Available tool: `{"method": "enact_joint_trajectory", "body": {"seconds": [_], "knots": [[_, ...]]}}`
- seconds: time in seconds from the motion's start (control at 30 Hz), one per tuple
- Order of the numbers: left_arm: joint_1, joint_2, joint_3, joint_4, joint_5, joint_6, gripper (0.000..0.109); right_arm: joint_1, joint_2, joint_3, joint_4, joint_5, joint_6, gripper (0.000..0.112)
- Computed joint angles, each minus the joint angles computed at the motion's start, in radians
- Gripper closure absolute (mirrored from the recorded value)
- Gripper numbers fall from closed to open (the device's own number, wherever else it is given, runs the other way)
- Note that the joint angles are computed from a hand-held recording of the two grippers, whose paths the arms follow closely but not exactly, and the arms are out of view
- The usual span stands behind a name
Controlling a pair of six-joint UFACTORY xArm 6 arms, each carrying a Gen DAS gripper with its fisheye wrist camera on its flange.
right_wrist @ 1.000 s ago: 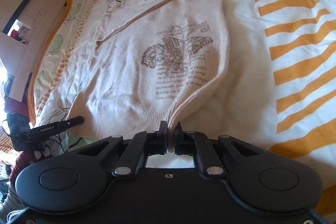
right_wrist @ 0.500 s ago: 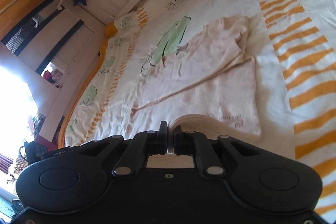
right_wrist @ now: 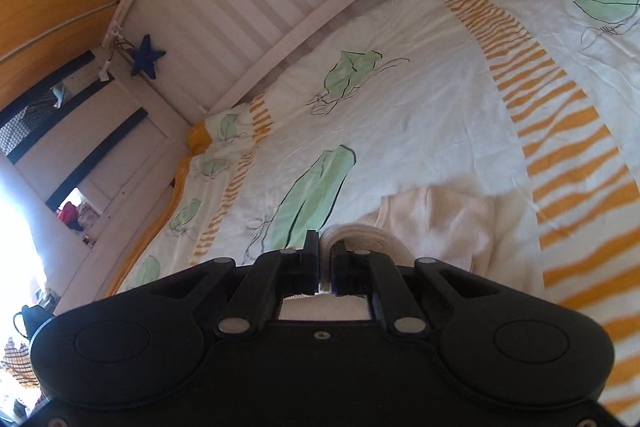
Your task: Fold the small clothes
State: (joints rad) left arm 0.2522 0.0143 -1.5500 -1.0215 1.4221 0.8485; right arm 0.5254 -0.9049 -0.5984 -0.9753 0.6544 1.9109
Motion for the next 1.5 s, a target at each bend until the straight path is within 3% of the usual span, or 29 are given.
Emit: {"method": "enact_joint_trajectory", "body": {"seconds": [0.13, 0.37, 0.6, 0.8, 0.87, 0.9, 0.93, 1.0, 1.07, 1.13, 1.2, 1.3, 1.5], "knots": [[-0.070, 0.062, -0.040, 0.030, -0.070, -0.035, 0.104, -0.119, 0.049, 0.018, 0.048, -0.100, -0.041, 0.100], [-0.151, 0.163, -0.075, 0.093, -0.176, -0.092, 0.104, -0.249, 0.134, 0.051, 0.130, -0.203, -0.088, 0.100], [-0.204, 0.213, -0.059, 0.155, -0.299, -0.099, 0.103, -0.274, 0.188, 0.075, 0.168, -0.212, -0.121, 0.100], [-0.203, 0.262, -0.083, 0.096, -0.291, -0.080, 0.101, -0.281, 0.209, 0.074, 0.111, -0.217, -0.071, 0.101], [-0.197, 0.274, -0.101, 0.086, -0.277, -0.083, 0.089, -0.274, 0.211, 0.064, 0.099, -0.202, -0.088, 0.100], [-0.193, 0.269, -0.097, 0.069, -0.280, -0.073, 0.066, -0.265, 0.218, 0.049, 0.091, -0.183, -0.106, 0.099], [-0.190, 0.256, -0.081, 0.040, -0.293, -0.047, 0.040, -0.250, 0.218, 0.037, 0.081, -0.154, -0.119, 0.094], [-0.190, 0.208, -0.038, 0.028, -0.344, 0.000, 0.010, -0.202, 0.219, 0.001, 0.023, -0.065, -0.125, 0.081], [-0.193, 0.156, 0.005, 0.029, -0.392, 0.060, 0.009, -0.152, 0.214, -0.024, -0.049, 0.011, -0.108, 0.038], [-0.191, 0.111, 0.036, 0.046, -0.396, 0.110, 0.009, -0.108, 0.213, -0.052, -0.090, 0.059, -0.122, 0.023], [-0.194, 0.062, 0.077, 0.085, -0.399, 0.148, 0.009, -0.057, 0.236, -0.095, -0.083, 0.113, -0.177, 0.023], [-0.203, -0.019, 0.165, 0.124, -0.401, 0.232, 0.009, 0.012, 0.303, -0.165, -0.032, 0.155, -0.289, 0.009], [-0.234, -0.164, 0.346, 0.204, -0.400, 0.393, 0.009, 0.090, 0.475, -0.286, 0.091, 0.149, -0.532, 0.010]]}}
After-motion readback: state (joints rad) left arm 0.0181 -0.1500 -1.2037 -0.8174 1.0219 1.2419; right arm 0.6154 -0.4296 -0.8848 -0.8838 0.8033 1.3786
